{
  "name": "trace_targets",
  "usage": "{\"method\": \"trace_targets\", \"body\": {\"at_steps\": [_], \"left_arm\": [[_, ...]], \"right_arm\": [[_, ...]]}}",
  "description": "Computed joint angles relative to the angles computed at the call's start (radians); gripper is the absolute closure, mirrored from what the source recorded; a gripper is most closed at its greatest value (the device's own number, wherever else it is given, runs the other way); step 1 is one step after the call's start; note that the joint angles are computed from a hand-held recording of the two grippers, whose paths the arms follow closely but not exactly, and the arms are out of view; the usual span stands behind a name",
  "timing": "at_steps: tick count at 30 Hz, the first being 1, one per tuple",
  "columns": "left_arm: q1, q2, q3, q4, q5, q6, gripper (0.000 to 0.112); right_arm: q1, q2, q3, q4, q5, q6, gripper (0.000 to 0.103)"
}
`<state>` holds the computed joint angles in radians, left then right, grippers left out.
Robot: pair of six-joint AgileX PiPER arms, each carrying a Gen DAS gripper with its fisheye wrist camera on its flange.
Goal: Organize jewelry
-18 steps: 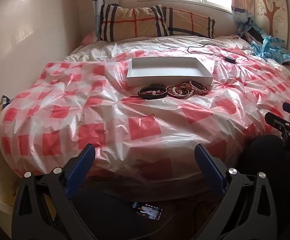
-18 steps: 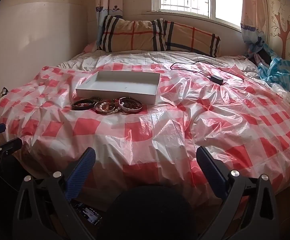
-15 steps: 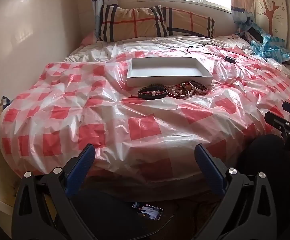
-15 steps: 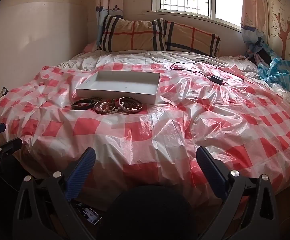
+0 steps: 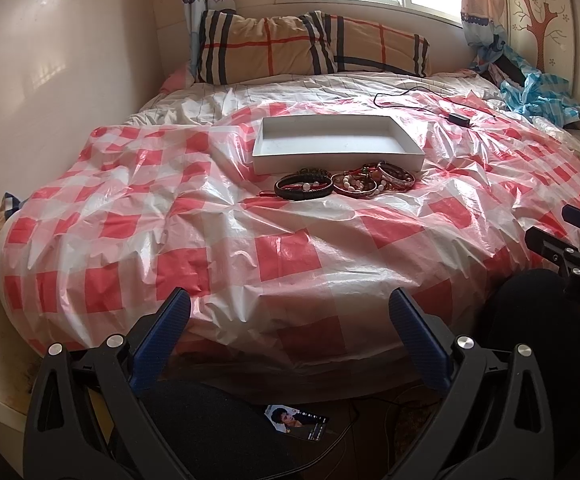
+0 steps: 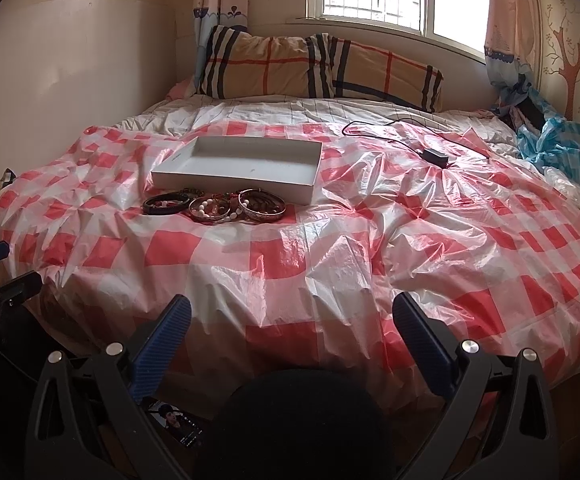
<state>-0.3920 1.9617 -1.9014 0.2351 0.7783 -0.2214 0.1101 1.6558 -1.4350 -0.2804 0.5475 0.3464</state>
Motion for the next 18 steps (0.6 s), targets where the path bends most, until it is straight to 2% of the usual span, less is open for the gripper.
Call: {"method": "trace_targets", "body": {"at_steps": [6,13,18], "left_arm": [[-0.001,-0.001,0.001,0.000,-0.001,0.000,0.017],[0.007,-0.024,0.032,-0.002,-0.014,-0.004,0.017],[0.033,-0.031,0.034,-0.036,-0.017,0.012,0.017]], "right_arm": [[0.007,-0.010,0.024,-0.047,-0.036,0.039,0.006],[0.022,0.008,-0.016,0.002,0.023,-0.011,0.006],[0.057,0.008,-0.001,-0.138,-0.001,0.092,0.006]]}}
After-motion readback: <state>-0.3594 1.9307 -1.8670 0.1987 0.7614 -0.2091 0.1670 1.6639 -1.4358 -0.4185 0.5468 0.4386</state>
